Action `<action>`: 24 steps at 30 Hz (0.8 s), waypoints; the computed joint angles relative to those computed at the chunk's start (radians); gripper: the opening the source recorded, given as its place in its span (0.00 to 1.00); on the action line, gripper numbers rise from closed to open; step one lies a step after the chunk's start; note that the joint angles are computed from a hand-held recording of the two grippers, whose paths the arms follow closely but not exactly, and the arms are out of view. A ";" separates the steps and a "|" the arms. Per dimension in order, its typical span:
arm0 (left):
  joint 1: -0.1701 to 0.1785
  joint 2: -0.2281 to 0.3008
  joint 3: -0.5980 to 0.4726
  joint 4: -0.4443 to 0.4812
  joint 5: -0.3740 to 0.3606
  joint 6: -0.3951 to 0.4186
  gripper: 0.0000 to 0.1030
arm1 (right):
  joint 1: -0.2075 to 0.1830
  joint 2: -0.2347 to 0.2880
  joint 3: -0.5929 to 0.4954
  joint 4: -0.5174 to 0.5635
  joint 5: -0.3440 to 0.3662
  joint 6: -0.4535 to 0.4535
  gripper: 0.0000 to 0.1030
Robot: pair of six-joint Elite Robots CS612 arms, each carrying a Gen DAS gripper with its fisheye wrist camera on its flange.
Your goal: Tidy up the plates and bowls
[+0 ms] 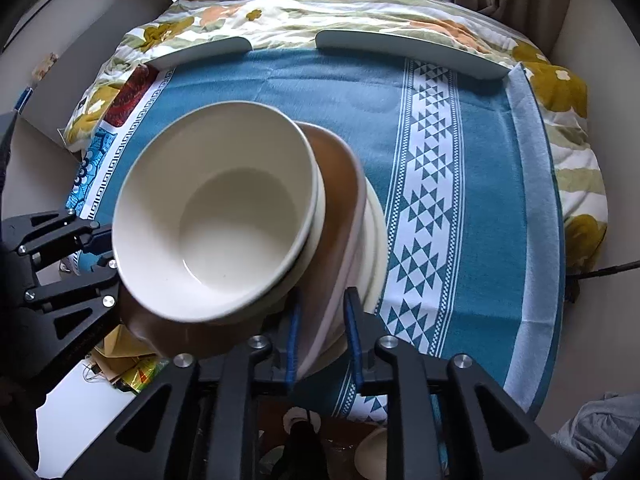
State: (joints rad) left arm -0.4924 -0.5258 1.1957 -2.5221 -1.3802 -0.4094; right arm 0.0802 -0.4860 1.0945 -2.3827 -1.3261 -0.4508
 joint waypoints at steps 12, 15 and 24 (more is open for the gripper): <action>-0.050 -0.167 0.213 -0.239 0.131 -0.120 0.14 | -0.045 -0.163 0.231 -0.273 0.132 0.033 0.21; -0.088 -0.232 0.299 -0.411 0.251 -0.147 0.14 | -0.058 -0.219 0.311 -0.429 0.182 0.050 0.51; -0.158 -0.323 0.419 -0.656 0.482 -0.161 0.14 | -0.079 -0.310 0.487 -0.985 0.243 0.275 0.99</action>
